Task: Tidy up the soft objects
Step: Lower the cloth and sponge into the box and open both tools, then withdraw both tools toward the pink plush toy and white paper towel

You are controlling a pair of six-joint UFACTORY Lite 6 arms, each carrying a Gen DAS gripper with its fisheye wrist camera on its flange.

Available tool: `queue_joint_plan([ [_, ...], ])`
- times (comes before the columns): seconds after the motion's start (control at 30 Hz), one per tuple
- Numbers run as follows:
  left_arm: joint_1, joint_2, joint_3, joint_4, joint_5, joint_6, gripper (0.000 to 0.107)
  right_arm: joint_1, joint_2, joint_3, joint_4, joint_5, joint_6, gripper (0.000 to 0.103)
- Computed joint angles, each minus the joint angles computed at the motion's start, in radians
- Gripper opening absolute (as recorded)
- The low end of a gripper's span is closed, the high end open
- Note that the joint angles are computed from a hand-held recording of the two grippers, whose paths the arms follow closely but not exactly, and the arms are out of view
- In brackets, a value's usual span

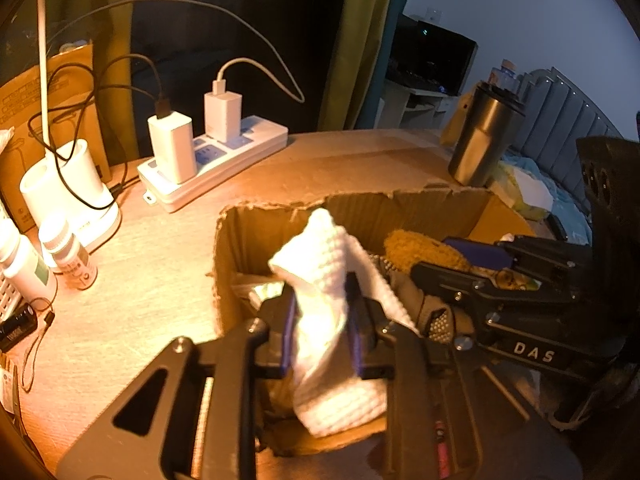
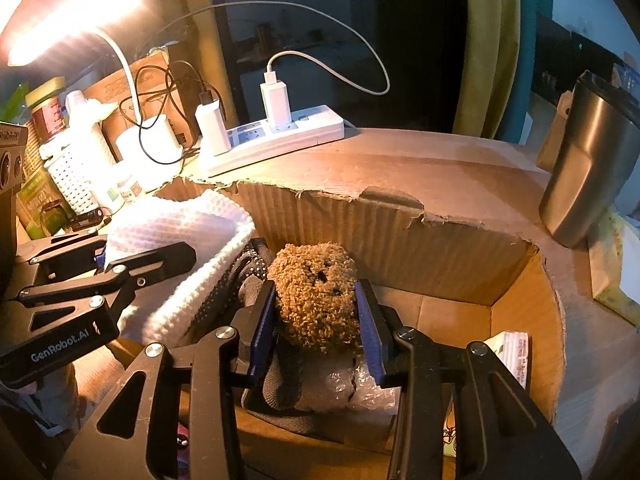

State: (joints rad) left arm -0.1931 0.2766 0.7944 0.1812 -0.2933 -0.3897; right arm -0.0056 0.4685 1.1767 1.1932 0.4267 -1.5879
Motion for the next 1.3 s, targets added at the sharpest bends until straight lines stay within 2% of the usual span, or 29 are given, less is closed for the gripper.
queue_joint_plan([
  [0.13,-0.005,-0.018,-0.002,-0.003,0.021,-0.006,0.029,0.001,-0.005,0.002,-0.027,-0.004,0.035,0.046],
  [0.2,-0.011,-0.042,-0.016,-0.067,0.026,0.047,0.043,-0.001,-0.017,-0.005,-0.027,-0.002,0.038,0.049],
  [0.23,-0.008,-0.053,-0.024,-0.047,0.023,0.023,0.055,-0.003,-0.025,-0.010,-0.025,0.001,0.034,0.052],
  [0.3,-0.004,-0.078,-0.040,0.012,0.017,-0.041,0.056,-0.008,-0.044,-0.023,-0.018,0.006,0.027,0.054],
  [0.53,-0.031,-0.156,-0.085,-0.134,0.036,0.094,0.057,-0.022,-0.106,-0.068,-0.007,0.010,0.021,0.055],
  [0.67,-0.049,-0.215,-0.118,-0.215,0.039,0.164,0.062,-0.037,-0.154,-0.102,0.004,0.018,0.009,0.059],
  [0.93,-0.094,-0.325,-0.179,-0.383,0.052,0.309,0.063,-0.069,-0.249,-0.162,-0.009,0.035,0.019,0.062],
  [1.13,-0.135,-0.414,-0.226,-0.546,0.064,0.452,0.063,-0.090,-0.327,-0.213,-0.006,0.051,0.011,0.062],
  [1.3,-0.181,-0.497,-0.269,-0.748,0.072,0.635,0.064,-0.109,-0.400,-0.264,-0.013,0.065,0.012,0.062],
])
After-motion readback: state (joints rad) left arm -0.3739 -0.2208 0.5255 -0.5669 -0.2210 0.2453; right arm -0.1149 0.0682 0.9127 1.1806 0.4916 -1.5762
